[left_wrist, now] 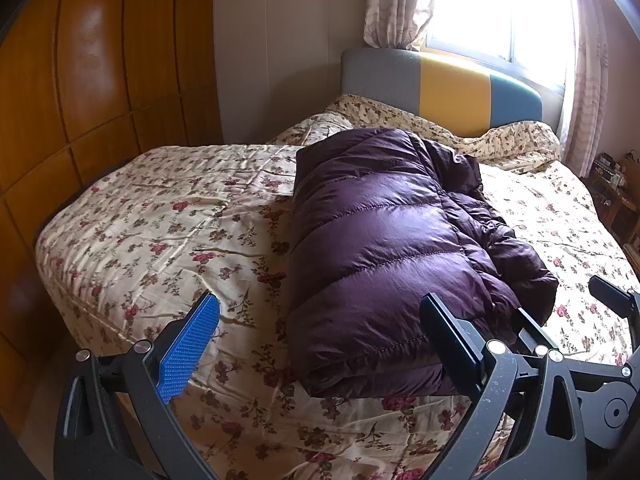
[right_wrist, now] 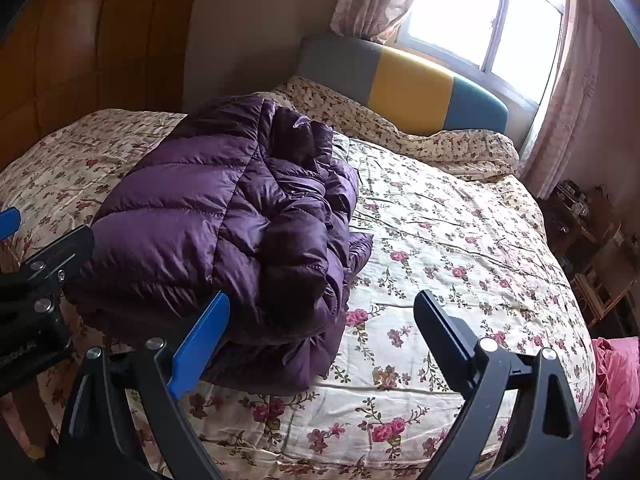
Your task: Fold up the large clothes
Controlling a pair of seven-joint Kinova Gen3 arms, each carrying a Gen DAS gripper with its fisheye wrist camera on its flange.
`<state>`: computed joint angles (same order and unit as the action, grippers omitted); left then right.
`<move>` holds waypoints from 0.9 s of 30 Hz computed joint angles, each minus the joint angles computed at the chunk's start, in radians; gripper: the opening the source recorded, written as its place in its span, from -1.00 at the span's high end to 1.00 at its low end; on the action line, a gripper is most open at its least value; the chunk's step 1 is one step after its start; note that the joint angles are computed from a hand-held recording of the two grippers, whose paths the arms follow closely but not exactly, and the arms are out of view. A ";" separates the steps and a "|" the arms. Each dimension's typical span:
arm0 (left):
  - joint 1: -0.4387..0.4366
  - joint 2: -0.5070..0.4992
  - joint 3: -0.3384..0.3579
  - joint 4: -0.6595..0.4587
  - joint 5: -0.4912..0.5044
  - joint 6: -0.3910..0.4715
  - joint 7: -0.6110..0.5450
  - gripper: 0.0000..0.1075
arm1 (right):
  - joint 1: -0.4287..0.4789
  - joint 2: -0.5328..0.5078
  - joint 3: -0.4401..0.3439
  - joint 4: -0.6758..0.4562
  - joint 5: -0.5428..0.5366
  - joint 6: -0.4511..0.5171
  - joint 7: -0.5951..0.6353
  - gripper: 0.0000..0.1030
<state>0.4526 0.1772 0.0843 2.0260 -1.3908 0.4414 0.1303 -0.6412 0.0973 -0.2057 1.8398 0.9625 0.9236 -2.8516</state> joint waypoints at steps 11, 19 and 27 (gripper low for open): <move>0.004 -0.005 0.007 0.003 -0.002 0.009 0.002 -0.85 | 0.003 -0.003 0.000 0.003 -0.001 -0.004 -0.007 -0.82; 0.002 -0.004 0.008 0.003 0.001 0.009 0.001 -0.85 | 0.006 -0.003 -0.001 0.005 -0.007 -0.007 0.000 -0.84; 0.009 -0.004 0.010 0.010 -0.023 0.026 0.028 -0.85 | 0.004 -0.001 0.000 0.006 -0.006 -0.006 -0.003 -0.86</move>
<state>0.4615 0.1732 0.0943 2.0364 -1.4139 0.4674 0.1586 -0.6368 0.0968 -0.2058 1.8461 0.9567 0.9174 -2.8547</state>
